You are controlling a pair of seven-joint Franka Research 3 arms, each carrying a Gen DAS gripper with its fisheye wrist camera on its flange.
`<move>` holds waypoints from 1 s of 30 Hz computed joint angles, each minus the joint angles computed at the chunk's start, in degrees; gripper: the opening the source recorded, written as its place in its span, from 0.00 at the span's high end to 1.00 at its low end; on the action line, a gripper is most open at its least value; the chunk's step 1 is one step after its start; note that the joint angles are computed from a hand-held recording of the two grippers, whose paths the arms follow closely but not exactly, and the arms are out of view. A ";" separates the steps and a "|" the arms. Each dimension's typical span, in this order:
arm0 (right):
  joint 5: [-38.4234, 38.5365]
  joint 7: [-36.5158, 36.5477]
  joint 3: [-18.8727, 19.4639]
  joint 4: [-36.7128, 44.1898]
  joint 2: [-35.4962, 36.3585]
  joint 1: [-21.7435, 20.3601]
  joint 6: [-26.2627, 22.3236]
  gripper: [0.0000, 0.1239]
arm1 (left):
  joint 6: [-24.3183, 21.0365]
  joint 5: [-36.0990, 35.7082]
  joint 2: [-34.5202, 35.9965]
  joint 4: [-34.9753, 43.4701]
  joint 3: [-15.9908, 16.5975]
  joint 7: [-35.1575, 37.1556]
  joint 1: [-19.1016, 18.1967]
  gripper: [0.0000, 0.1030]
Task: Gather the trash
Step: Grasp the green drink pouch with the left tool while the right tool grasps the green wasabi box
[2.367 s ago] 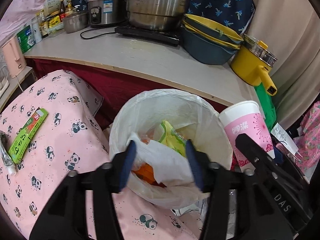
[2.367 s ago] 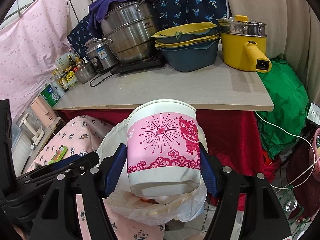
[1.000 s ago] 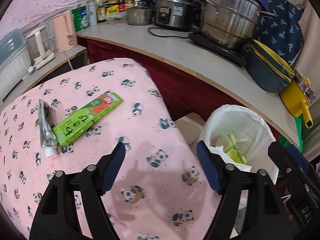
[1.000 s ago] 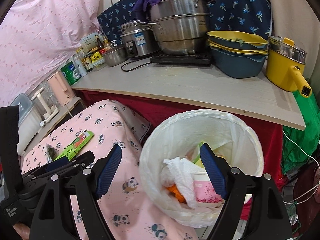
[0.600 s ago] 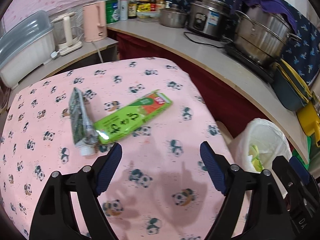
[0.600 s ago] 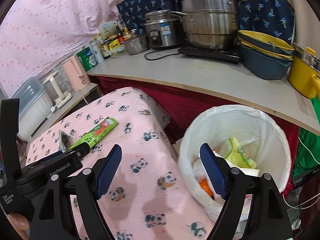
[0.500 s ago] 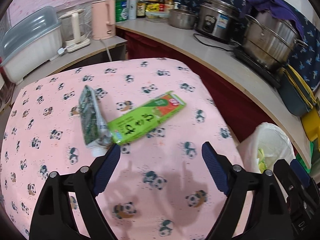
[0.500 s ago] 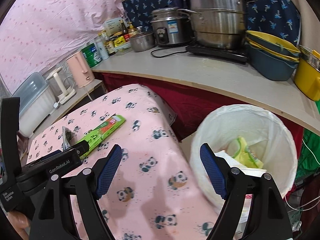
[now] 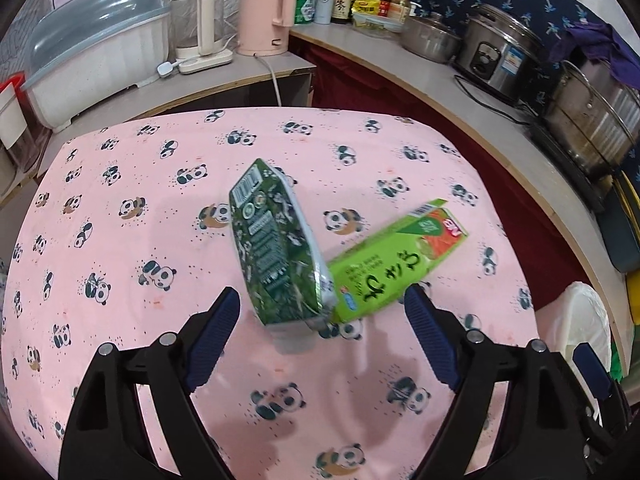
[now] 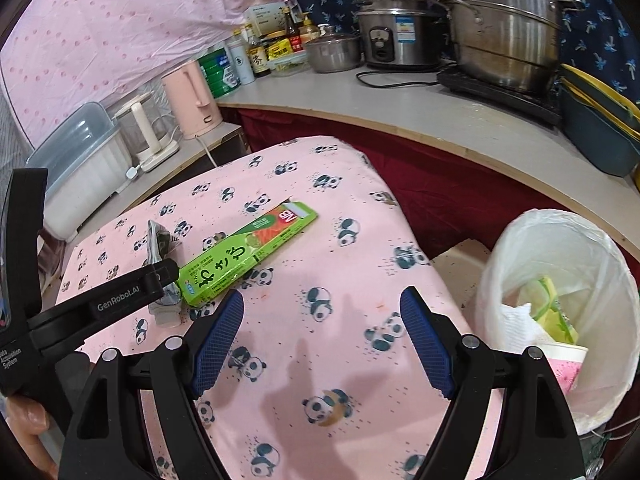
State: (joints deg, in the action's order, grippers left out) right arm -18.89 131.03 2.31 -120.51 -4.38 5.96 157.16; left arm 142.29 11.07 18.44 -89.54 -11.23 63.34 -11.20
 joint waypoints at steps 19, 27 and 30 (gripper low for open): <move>12.19 -9.34 -3.56 18.91 18.97 7.50 -3.39 0.37 | -3.56 -6.39 5.51 4.85 0.09 8.45 4.57 0.66; 17.45 -11.54 -4.08 24.71 24.28 8.86 -5.18 0.37 | -2.20 -11.26 3.88 1.21 -0.58 10.91 7.44 0.77; 19.92 -11.93 -3.96 26.81 26.05 9.02 -5.11 0.37 | -1.66 -11.23 3.73 0.82 -0.43 11.02 7.30 0.78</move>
State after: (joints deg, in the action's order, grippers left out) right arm 1.03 119.10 -1.65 -93.69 21.67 14.98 152.06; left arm 140.63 -0.16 22.17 -88.73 -11.65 74.36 -3.90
